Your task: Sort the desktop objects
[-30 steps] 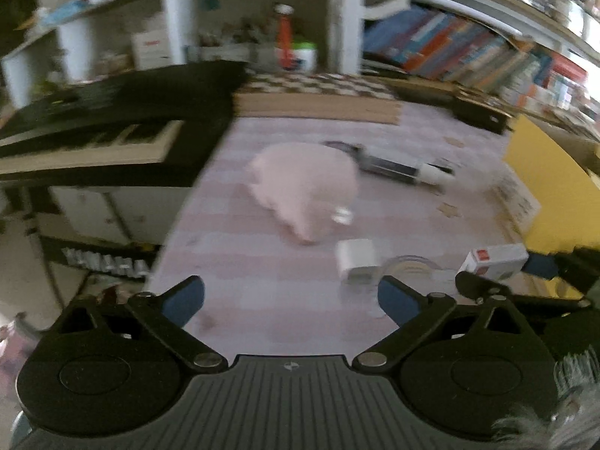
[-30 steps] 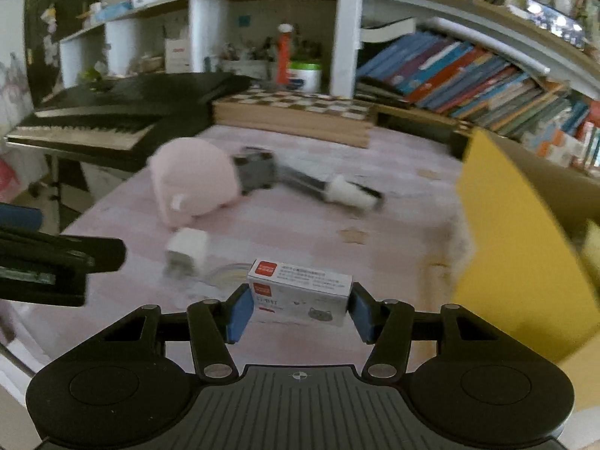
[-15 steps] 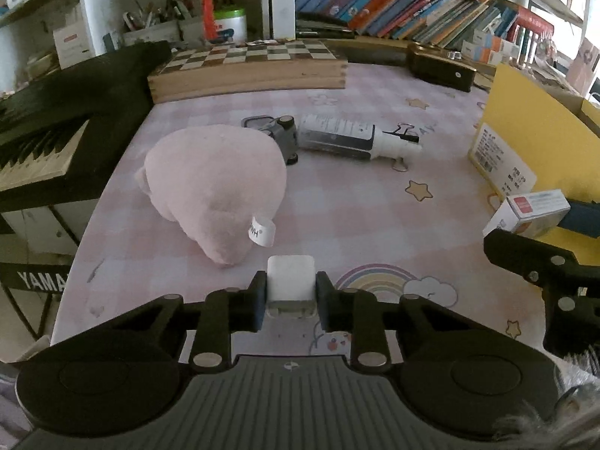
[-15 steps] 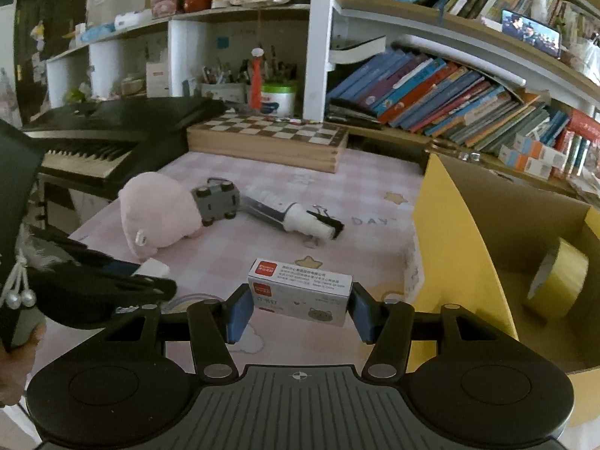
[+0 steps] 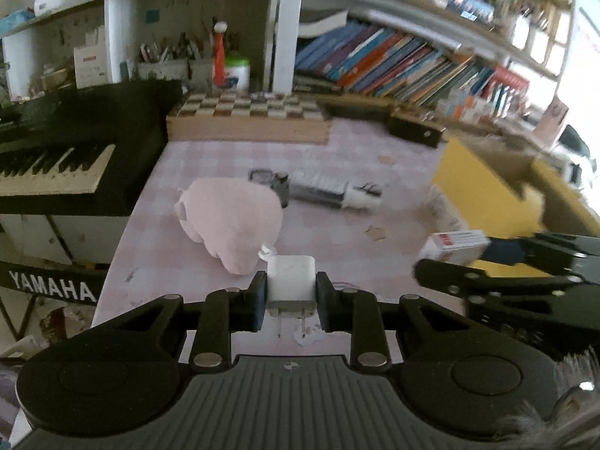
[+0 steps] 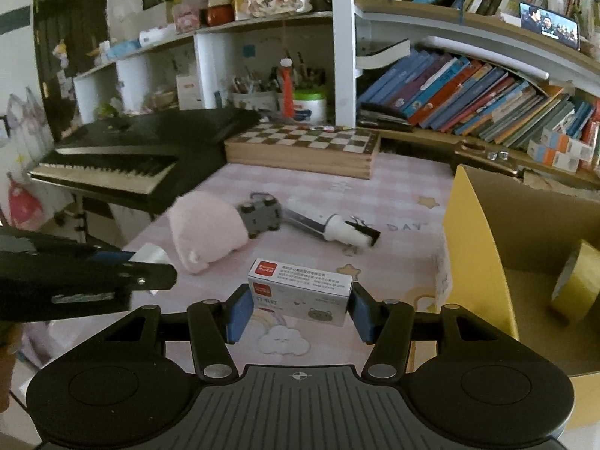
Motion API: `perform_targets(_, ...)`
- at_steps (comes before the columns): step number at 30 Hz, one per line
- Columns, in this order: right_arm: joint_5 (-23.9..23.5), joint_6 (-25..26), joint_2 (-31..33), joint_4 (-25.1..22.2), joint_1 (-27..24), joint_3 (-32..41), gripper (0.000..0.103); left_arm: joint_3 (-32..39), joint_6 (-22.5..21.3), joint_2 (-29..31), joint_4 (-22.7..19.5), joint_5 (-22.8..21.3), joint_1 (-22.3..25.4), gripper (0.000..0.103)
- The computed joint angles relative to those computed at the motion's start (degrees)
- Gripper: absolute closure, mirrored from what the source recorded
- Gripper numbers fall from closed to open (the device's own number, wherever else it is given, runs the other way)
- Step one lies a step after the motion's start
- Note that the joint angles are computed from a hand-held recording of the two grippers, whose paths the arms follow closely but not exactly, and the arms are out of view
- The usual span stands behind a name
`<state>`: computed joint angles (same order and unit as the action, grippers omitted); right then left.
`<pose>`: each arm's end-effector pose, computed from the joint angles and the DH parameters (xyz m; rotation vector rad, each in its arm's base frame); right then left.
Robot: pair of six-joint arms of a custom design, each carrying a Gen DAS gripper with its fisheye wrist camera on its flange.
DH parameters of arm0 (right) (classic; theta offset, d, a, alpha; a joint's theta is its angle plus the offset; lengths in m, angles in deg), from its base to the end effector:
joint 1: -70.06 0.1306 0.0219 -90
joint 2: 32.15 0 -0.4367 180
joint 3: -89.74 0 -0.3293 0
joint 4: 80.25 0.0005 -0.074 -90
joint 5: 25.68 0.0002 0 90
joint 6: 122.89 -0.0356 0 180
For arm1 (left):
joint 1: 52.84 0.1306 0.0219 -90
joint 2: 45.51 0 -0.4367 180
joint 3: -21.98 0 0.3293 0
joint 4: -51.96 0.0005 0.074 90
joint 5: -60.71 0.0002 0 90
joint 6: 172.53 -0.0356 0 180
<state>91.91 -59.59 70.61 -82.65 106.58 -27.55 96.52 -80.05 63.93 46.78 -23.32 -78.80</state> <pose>0.3703 0.2531 0.2732 0.0488 2.2119 0.0479 0.4665 -0.2318 0.2834 0.5212 2.2344 -0.3782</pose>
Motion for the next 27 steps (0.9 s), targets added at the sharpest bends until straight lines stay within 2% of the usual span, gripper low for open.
perform_targets(4,-1.84,-0.97,-3.17,-4.18,1.11,0.25,0.048,-3.80,-0.06,-4.74,0.58,2.98,0.57,0.079)
perform_targets(9,-0.95,-7.70,-6.02,-10.70,4.53,-0.18,0.048,-8.74,0.70,-9.77,0.56,6.05,0.78,0.079)
perform_targets(20,7.20,-24.24,-8.92,-21.75,15.18,-1.54,0.048,-17.73,-1.48,-17.60,0.02,11.29,0.69,0.079)
perform_targets(27,11.69,-36.62,-9.69,-31.83,21.47,-1.48,0.048,-20.95,-4.08,-20.35,-1.01,15.08,-0.48,0.079)
